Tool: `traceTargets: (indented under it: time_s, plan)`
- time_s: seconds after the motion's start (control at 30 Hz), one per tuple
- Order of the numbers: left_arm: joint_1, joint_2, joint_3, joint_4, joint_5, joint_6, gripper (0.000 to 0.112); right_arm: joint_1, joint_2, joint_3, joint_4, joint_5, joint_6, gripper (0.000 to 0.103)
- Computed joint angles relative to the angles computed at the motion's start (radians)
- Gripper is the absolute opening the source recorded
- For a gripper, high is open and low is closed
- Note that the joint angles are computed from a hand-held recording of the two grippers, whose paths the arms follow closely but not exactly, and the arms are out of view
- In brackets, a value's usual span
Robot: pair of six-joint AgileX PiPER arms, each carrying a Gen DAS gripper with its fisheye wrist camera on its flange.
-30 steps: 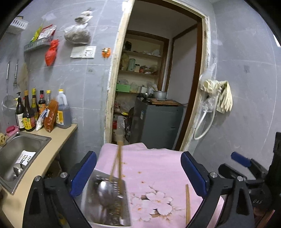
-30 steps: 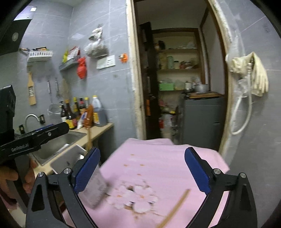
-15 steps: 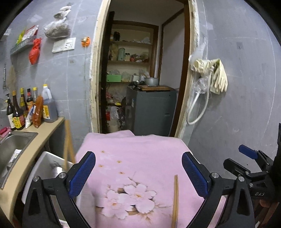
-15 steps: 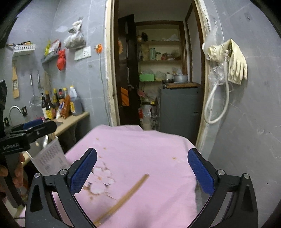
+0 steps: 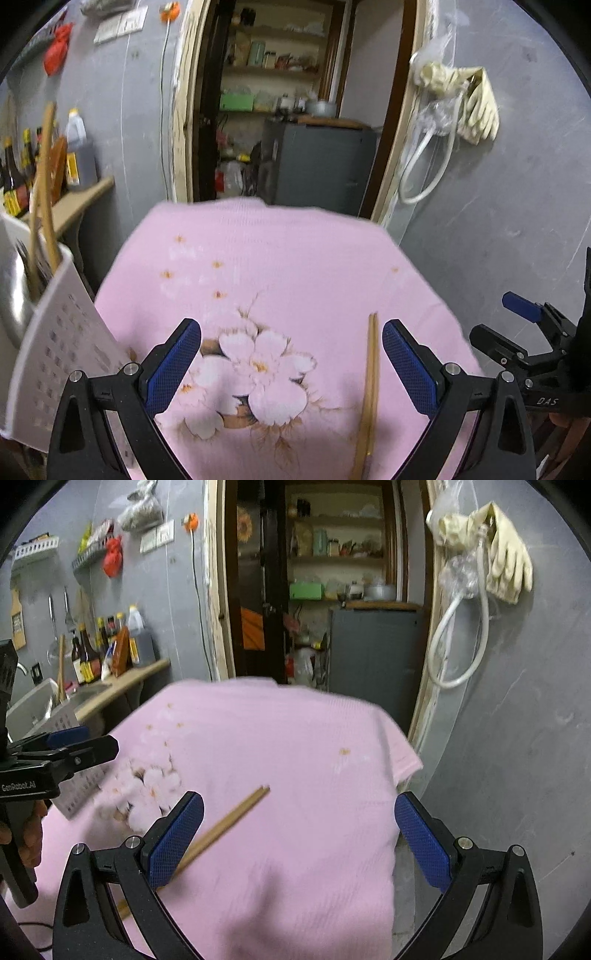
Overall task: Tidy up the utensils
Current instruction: 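Move both open tools back to the last two chopsticks, then grasp one chopstick with the left tool while the right tool grasps the other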
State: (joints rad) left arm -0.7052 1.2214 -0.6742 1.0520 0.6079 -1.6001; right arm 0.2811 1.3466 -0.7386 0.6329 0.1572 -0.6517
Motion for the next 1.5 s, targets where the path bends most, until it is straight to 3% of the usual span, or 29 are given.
traceTargets:
  time_s: [0.17, 0.33, 0.47, 0.73, 0.9, 1.27, 1.37, 1.5]
  plan:
    - [0.075, 0.039, 0.035, -0.052, -0.096, 0.036, 0.099, 0.044, 0.089, -0.015, -0.086, -0.014, 0.097, 0.102]
    - [0.167, 0.064, 0.065, -0.115, -0.224, 0.109, 0.099, 0.093, 0.164, -0.047, -0.282, -0.013, 0.297, 0.102]
    - [0.213, 0.077, 0.076, -0.203, -0.293, 0.226, 0.094, 0.124, 0.209, -0.079, -0.461, 0.013, 0.483, 0.102]
    - [0.298, 0.096, 0.091, -0.498, -0.391, 0.549, 0.082, 0.168, 0.28, -0.135, -0.579, 0.053, 0.626, 0.102]
    - [0.338, 0.105, 0.103, -0.717, -0.431, 0.773, 0.074, 0.185, 0.302, -0.153, -0.658, 0.073, 0.697, 0.102]
    - [0.371, 0.109, 0.121, -1.073, -0.464, 1.146, 0.07, 0.196, 0.328, -0.209, -0.728, 0.177, 0.77, 0.101]
    - [0.375, 0.116, 0.113, -1.237, -0.462, 1.325, 0.066, 0.187, 0.336, -0.23, -0.693, 0.216, 0.741, 0.101]
    - [0.374, 0.126, 0.103, -1.343, -0.457, 1.432, 0.064, 0.183, 0.363, -0.267, -0.625, 0.247, 0.679, 0.101]
